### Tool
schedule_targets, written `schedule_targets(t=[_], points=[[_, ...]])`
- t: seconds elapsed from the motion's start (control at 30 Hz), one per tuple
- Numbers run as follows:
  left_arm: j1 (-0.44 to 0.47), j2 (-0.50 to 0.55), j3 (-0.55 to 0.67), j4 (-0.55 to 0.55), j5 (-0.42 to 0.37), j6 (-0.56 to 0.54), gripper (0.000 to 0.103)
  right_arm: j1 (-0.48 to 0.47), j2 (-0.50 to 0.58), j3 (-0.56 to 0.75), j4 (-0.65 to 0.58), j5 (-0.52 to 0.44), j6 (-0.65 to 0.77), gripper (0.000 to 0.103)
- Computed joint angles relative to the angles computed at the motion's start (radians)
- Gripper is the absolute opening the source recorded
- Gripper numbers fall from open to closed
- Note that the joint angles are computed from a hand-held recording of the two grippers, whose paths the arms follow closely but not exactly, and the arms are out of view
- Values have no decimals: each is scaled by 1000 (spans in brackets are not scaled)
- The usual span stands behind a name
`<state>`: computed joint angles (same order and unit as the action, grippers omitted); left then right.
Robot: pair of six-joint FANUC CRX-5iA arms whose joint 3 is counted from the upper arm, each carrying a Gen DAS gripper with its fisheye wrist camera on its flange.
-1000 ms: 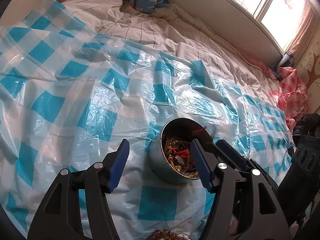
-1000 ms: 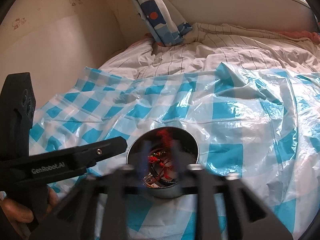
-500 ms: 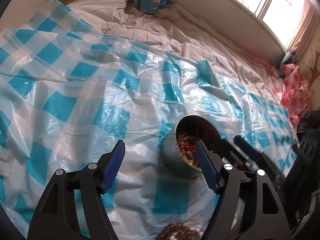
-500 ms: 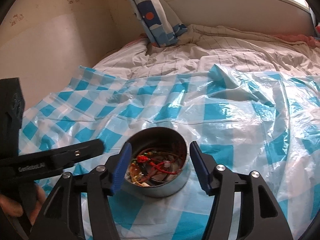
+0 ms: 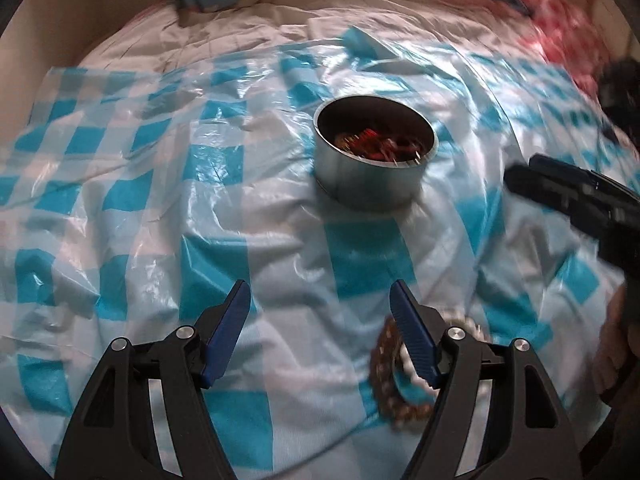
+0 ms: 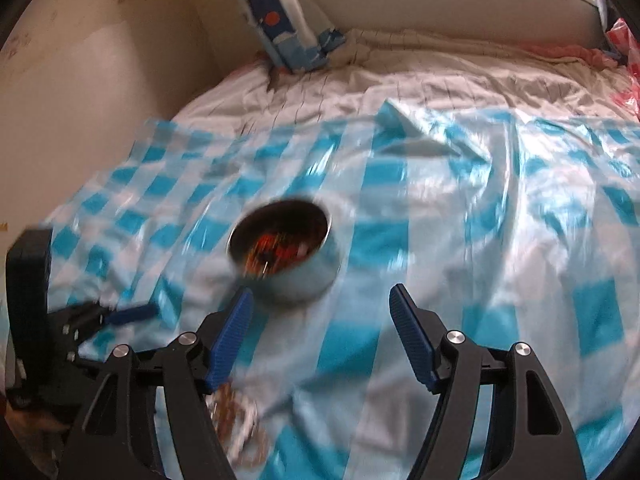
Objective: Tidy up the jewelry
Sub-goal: 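Move both open tools back to the remaining beaded bracelets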
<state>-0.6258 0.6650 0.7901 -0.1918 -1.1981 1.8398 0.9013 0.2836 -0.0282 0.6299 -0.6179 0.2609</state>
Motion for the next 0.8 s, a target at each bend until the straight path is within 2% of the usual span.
schedule_targets(t=[0.17,0.4,0.47,0.67,0.73,0.8], points=[[-10,-38,-65,15,6,5,69,80,-13,-3,-79,-90,89,68],[-61,-35,-58,-98,-95,14,69,146,55,75,-105,-234,209,68],[-59,-49,-81,-87,-99,9,69,154,73,100,-132,-285,240,68],[-66,-88,-134,-108,-119,22,69,174,39,50,-112,-368,162,68],[-76,-107,-153,-139,-136,47,69,188,38,38,-72,-444,112,68],[-90,-116,-155,-192,-164,85,69,191,15,8,-42,-453,51,68]])
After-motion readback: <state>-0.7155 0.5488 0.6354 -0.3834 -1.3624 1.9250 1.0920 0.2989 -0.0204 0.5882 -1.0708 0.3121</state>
